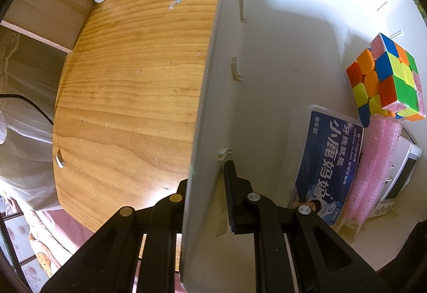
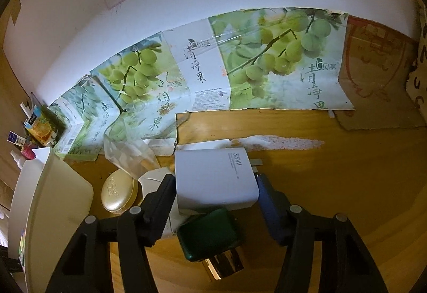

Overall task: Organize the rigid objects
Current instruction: 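Move the right tool to the white charger and grasp it, then carry the white charger into the tray and release it with the right tool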

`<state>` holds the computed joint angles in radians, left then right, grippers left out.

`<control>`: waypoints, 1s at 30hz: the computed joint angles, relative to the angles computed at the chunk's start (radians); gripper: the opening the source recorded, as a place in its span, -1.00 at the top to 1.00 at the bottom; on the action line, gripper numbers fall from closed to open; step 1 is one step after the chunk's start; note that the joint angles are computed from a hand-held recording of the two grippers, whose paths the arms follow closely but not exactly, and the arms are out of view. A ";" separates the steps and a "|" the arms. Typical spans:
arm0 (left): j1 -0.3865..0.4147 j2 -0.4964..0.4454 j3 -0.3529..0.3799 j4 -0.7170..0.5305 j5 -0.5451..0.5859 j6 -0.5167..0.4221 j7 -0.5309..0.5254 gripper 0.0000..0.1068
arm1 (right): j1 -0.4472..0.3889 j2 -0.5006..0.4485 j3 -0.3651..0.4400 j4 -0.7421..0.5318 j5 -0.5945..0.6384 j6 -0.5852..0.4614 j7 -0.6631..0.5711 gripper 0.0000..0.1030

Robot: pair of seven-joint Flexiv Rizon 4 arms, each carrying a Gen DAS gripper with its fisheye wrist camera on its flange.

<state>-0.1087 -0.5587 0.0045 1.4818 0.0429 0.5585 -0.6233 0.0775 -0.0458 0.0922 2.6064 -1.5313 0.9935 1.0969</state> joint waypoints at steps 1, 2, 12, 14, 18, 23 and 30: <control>0.001 0.000 -0.001 0.001 -0.001 0.002 0.002 0.71 | 0.004 0.002 0.005 -0.001 0.020 -0.005 -0.017 -0.18; 0.001 0.003 -0.001 0.006 -0.002 0.003 0.003 0.71 | 0.011 0.004 0.010 -0.002 0.046 -0.011 -0.037 -0.16; 0.003 0.017 -0.003 0.026 -0.006 0.014 0.016 0.72 | 0.101 0.059 0.068 -0.017 0.298 -0.131 -0.166 -0.12; 0.003 0.019 -0.003 0.028 -0.005 0.015 0.018 0.72 | 0.120 0.071 0.080 -0.025 0.334 -0.157 -0.186 -0.12; 0.002 0.024 -0.005 0.034 -0.005 0.020 0.022 0.71 | 0.160 0.088 0.106 -0.049 0.403 -0.214 -0.237 -0.12; -0.003 0.029 -0.004 0.039 0.000 0.022 0.025 0.71 | 0.206 0.106 0.132 -0.090 0.445 -0.283 -0.285 -0.12; -0.009 0.036 -0.007 0.046 0.010 0.028 0.045 0.72 | 0.266 0.098 0.158 -0.175 0.449 -0.377 -0.306 -0.12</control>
